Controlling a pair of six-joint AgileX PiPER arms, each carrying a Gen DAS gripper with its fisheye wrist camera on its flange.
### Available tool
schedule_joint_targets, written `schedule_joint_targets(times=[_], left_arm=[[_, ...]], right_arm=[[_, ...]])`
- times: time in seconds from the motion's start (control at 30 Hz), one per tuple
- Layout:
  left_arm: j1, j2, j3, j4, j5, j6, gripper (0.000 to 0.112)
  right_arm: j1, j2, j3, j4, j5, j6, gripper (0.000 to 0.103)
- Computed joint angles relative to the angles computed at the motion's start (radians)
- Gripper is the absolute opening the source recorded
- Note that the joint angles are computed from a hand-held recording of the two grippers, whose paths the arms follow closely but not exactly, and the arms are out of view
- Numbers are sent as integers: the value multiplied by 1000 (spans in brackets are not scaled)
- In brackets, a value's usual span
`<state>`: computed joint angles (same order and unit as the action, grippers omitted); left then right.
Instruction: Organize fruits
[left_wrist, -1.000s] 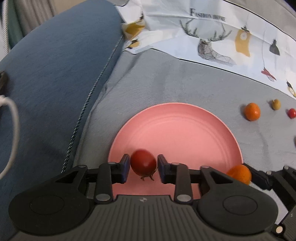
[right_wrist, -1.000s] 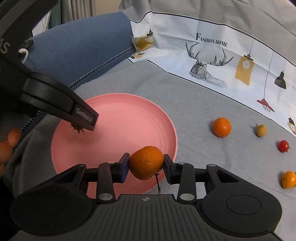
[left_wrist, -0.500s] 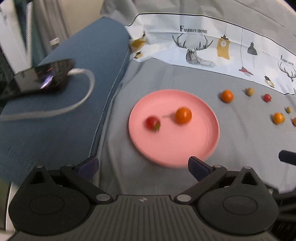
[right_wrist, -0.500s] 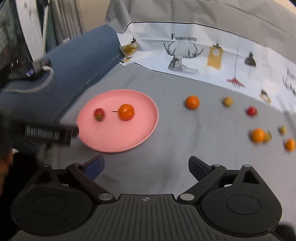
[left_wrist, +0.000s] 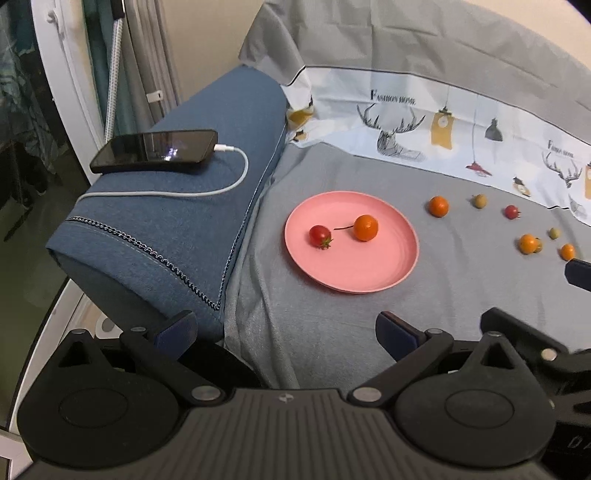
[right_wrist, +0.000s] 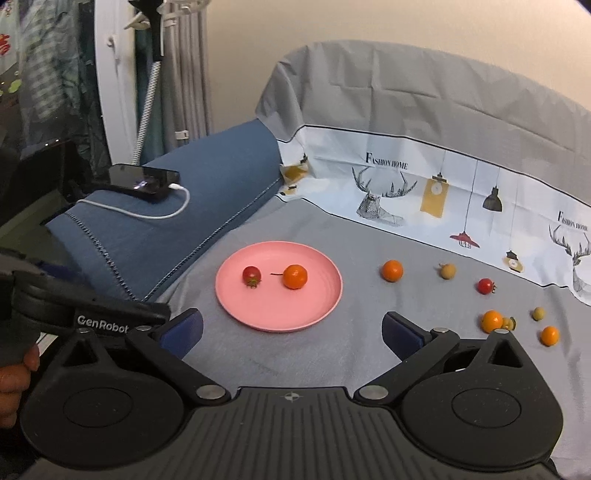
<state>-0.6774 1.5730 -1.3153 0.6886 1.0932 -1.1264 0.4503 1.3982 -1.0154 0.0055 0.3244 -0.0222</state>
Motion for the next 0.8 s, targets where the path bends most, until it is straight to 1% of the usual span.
schedule_joint_targets(times=[0.1, 0.2, 0.4, 0.47, 0.63, 0.67, 0.8], left_arm=[[-47, -21, 8, 26, 30, -30, 103], [-87, -33, 10, 53, 59, -58, 103], [-129, -39, -1, 77, 91, -67, 103], [-136, -43, 2, 80, 94, -69, 103], [-134, -45, 2, 77, 92, -65, 103], [-134, -45, 3, 77, 92, -65, 103], [-130, -47, 5, 74, 92, -60, 103]], right_arm=[[10, -46, 31, -29, -2, 33, 102], [3, -80, 57, -27, -16, 30, 102], [13, -130, 99, -114, -35, 137, 102], [17, -138, 106, -139, -37, 167, 102], [15, -147, 114, -133, -39, 161, 102], [23, -145, 113, -160, -38, 191, 102], [20, -146, 114, -151, -36, 183, 102]])
